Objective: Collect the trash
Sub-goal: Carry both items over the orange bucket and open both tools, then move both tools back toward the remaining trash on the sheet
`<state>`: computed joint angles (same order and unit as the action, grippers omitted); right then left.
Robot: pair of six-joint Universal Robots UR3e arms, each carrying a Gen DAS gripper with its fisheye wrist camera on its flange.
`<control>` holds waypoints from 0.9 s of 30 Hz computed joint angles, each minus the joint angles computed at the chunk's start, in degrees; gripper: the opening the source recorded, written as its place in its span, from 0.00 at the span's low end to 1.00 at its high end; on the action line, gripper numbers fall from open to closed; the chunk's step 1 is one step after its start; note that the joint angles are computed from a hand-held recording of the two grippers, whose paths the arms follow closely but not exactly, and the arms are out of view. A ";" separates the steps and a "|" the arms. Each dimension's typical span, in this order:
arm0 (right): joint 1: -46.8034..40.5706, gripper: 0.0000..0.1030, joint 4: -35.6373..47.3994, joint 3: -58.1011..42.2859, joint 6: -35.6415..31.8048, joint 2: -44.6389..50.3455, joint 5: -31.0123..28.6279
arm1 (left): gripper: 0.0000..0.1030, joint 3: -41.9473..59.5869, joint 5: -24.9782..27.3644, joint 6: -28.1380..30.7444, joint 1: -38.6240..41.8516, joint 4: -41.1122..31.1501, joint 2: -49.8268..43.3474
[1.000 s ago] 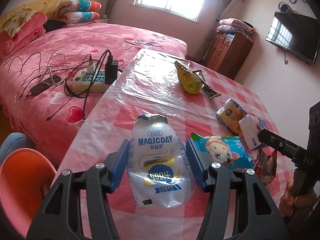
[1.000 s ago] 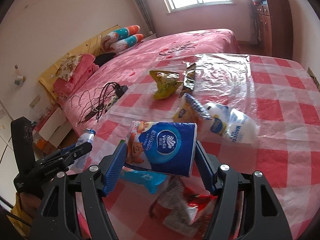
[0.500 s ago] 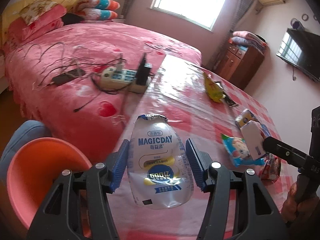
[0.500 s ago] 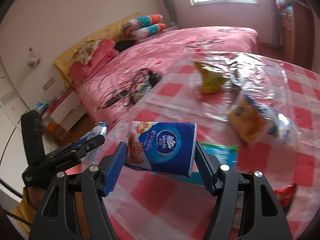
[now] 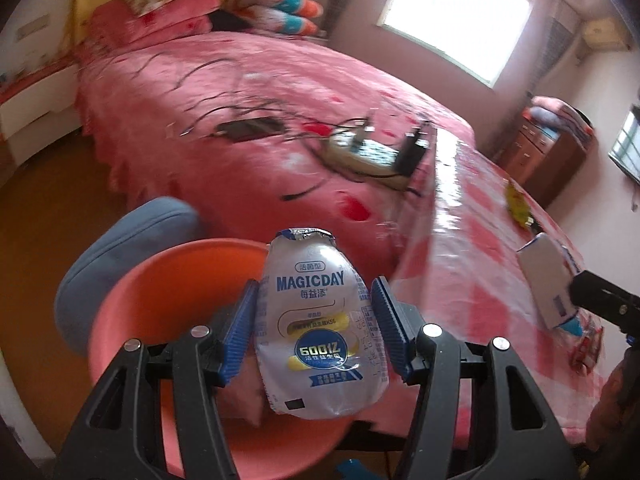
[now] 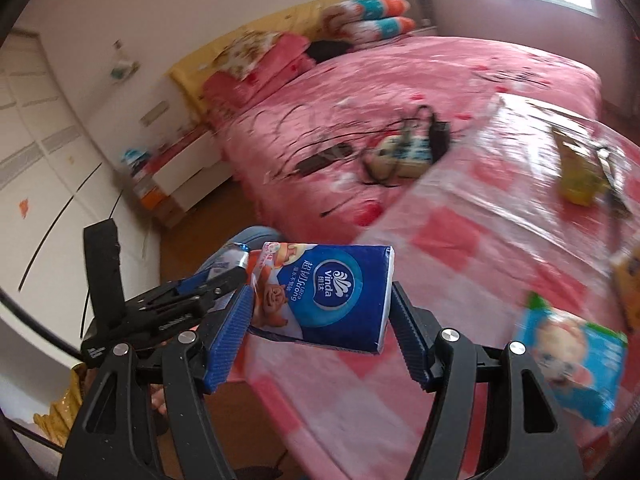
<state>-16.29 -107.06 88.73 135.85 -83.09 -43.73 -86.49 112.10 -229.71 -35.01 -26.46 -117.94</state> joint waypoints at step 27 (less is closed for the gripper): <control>4.13 0.89 -12.71 5.92 6.83 -0.81 -0.36 | 0.84 -14.52 -0.24 -5.79 4.27 2.14 6.53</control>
